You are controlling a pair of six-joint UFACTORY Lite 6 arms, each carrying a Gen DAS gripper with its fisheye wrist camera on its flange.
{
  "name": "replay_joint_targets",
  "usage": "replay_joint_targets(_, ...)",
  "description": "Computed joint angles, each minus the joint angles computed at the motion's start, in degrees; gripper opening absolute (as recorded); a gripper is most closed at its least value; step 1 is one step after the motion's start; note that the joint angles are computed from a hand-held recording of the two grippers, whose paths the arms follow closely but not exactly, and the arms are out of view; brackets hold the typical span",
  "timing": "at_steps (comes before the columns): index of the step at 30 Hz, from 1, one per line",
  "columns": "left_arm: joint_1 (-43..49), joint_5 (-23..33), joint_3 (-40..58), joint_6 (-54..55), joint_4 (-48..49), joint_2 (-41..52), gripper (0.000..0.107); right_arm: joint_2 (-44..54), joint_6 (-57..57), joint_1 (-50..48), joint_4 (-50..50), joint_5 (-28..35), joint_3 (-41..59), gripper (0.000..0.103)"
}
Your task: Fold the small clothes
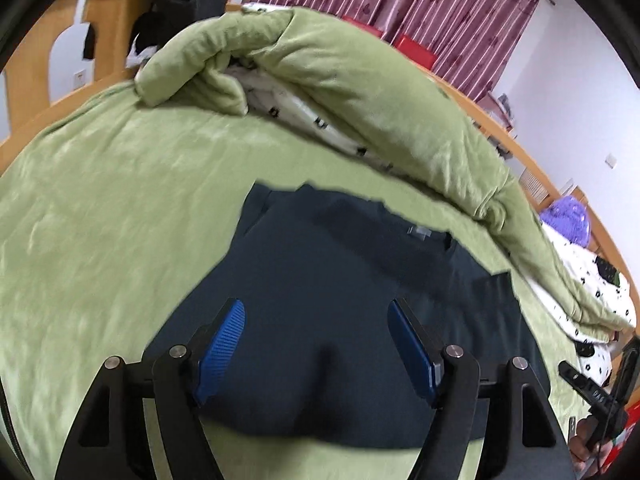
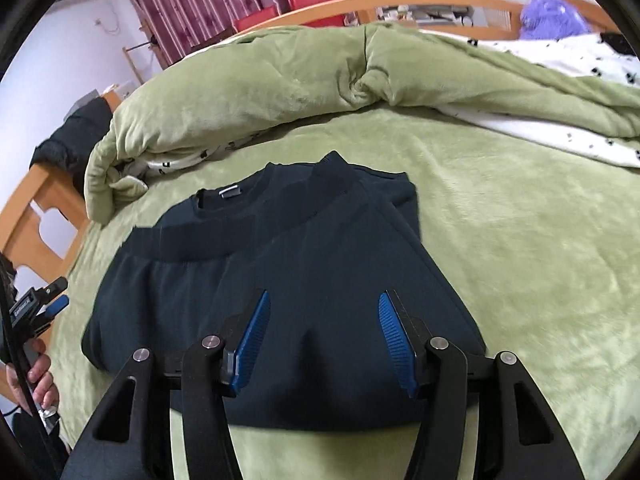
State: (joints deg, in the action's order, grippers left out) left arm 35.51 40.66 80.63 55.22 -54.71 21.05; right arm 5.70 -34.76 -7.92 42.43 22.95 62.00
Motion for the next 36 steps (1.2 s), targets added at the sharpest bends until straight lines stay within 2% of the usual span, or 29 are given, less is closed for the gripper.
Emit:
replay_joint_targets(4,3.15,0.13,-8.37,4.98,-0.95,-5.64,0.072,-7.08,-2.25,-1.11,1.45,-0.28,-8.72,0.056)
replay_joint_targets(8,5.31,-2.37,-16.36,12.8,-3.65,-11.96,0.072,-12.84,-5.08,-2.03,5.11,-0.99,-16.39,0.056)
replay_joint_targets(16,8.96,-1.49,-22.59,19.43,-4.63,-16.67,0.072,-19.25,-0.05,1.0,0.1,-3.65,-22.88,0.056)
replay_joint_targets(21,10.08,-3.3,-27.64,25.46,-7.3,-19.61,0.072,-21.01,0.49,2.05,-1.65,-5.58,-25.65,0.056)
replay_joint_targets(24,10.97,-3.22,-28.71,27.63,-8.46,-18.52,0.072,-20.7,-2.64,1.08,0.7,-5.73,-26.38,0.056)
replay_joint_targets(27,12.98,1.42,-27.2,29.18,-9.46,-14.58,0.072,-19.11,-7.85,-0.68,6.27,-4.61,-26.27,0.056)
replay_joint_targets(30,13.91,3.48,-26.06,30.98,-11.09,-10.73,0.072,-16.85,-14.31,-1.96,12.98,-4.25,-26.2,0.057)
replay_joint_targets(34,13.17,3.95,-23.83,30.64,-12.11,-4.44,0.072,-13.17,-25.4,-2.44,24.34,-6.0,-26.31,0.066)
replay_joint_targets(36,12.65,4.64,-20.97,28.06,-11.58,-0.16,0.072,-9.62,-30.24,-2.65,29.52,-6.27,-25.39,0.067)
